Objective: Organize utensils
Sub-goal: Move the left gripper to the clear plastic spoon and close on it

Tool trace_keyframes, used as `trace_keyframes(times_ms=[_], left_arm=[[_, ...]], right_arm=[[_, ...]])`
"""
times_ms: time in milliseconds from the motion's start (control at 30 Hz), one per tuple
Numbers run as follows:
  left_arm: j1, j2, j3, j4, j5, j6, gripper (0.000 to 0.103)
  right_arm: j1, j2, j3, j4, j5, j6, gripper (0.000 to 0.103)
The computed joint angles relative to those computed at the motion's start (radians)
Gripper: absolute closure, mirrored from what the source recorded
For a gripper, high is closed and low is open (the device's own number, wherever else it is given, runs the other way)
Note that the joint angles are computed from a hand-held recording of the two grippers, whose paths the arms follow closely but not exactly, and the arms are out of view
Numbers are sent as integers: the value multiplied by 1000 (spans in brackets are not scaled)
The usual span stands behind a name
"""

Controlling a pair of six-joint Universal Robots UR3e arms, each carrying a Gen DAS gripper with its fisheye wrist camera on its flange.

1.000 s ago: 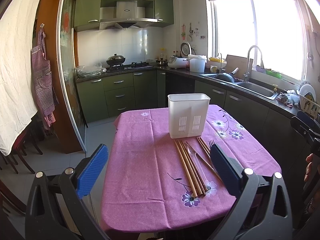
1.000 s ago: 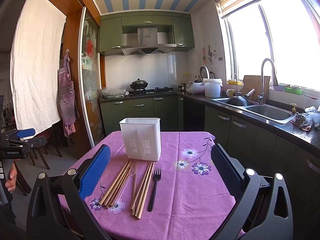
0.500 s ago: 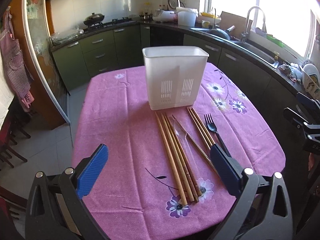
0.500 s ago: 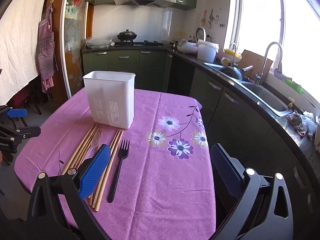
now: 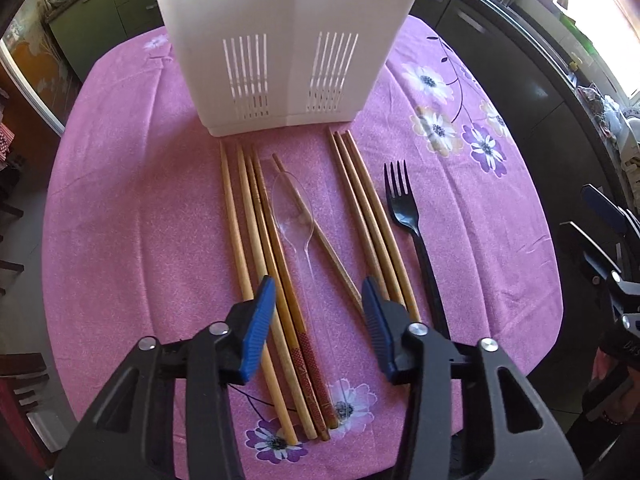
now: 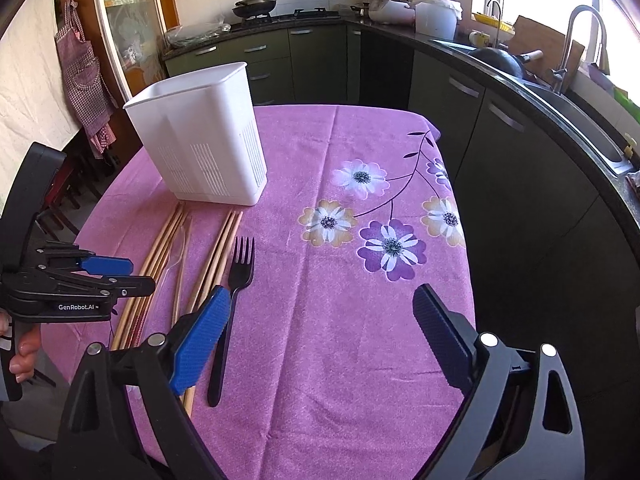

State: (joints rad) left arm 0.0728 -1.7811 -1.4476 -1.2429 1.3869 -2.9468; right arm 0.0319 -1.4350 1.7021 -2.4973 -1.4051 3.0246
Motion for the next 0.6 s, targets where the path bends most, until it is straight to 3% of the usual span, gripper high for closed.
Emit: trace_keyframes(times_ms=[233,600], left_arm=[[-57,-109,88,-5,68,-50,72],[-76,-215,190,-40,69,-66,76]], right_arm=[[7,18,4,-8,-3,-10,24],[38,44,-21,-14,-70,-23,56]])
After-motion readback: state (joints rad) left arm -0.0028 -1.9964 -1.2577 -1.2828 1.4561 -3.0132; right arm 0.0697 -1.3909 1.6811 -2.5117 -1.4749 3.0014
